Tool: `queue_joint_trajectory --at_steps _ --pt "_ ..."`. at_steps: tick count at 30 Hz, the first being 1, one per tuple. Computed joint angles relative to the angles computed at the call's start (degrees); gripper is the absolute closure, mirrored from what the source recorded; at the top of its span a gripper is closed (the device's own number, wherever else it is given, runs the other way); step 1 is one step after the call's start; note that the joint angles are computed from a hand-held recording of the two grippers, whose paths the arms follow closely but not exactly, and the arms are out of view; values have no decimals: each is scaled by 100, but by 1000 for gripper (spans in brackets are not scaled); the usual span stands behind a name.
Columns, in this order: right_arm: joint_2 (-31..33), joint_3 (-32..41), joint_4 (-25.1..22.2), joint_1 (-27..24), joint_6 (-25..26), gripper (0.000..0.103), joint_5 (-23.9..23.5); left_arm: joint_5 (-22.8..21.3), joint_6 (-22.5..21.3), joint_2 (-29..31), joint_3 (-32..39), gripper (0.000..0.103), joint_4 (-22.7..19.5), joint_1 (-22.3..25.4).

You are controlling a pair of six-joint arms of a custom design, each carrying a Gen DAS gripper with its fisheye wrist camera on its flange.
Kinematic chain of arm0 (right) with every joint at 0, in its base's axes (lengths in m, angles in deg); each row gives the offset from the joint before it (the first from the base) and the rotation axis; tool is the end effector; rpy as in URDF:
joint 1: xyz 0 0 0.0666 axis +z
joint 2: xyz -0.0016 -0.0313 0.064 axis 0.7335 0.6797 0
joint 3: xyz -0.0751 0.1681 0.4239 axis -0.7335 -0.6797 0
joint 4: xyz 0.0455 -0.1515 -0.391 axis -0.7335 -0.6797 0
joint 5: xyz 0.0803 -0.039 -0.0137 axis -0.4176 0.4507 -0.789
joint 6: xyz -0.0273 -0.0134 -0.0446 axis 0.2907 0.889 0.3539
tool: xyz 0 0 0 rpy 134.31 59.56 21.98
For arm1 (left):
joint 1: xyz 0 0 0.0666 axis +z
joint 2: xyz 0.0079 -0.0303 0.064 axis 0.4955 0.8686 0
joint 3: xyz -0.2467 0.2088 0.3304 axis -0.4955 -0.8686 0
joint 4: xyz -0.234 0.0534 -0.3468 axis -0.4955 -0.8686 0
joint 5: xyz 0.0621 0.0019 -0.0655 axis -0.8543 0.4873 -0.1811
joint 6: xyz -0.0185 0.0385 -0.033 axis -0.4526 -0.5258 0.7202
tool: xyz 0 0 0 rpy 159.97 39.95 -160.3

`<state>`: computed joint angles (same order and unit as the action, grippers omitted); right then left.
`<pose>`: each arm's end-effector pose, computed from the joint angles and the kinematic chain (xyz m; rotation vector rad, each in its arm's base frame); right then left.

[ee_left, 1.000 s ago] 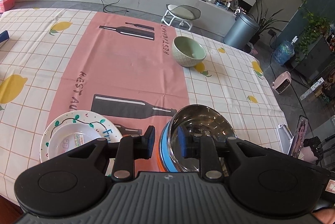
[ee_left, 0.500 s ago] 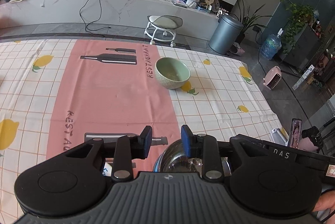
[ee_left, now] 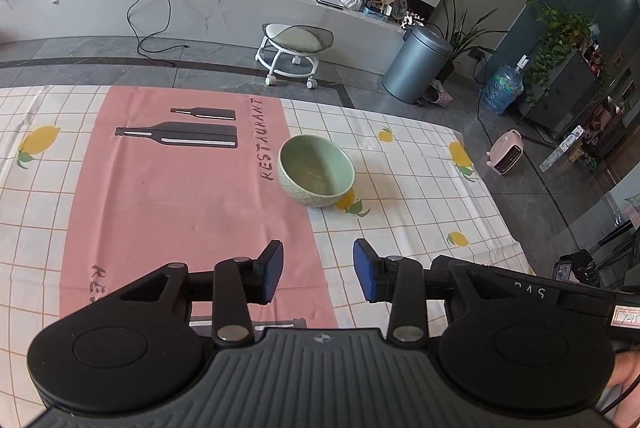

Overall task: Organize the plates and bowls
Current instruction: 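Open both tools and move them toward the pale green bowl, then close both tools on the rim of the pale green bowl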

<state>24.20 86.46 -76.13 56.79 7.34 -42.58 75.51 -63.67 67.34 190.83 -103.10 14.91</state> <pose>0.5101 0.0782 0.4468 0.8914 2.2867 0.1785 0.6461 -0.1909 0.4614 0.7625 2.4152 -0.7603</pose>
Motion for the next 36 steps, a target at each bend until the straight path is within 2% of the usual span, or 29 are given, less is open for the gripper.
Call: queue_joint_trajectory --at_steps 6,12,21,25,31,36 --pt "310 215 -5 -376 69 64 -452 138 256 505 523 54 -274 -48" --pt "659 475 -16 -629 200 64 -629 182 446 1067 1190 52 -547 -146" --pt "1286 1032 119 -827 325 66 -1002 22 773 1872 2273 53 -795 -336" --pt "1671 1407 2 -860 399 70 -1039 -293 825 2169 2652 53 -952 -431" --pt "2173 1855 -291 -899 396 77 -1046 -335 880 2504 3063 63 -1232 -494" --pt "2375 2019 -413 -892 359 83 -969 -542 869 2588 3119 70 -1257 -555"
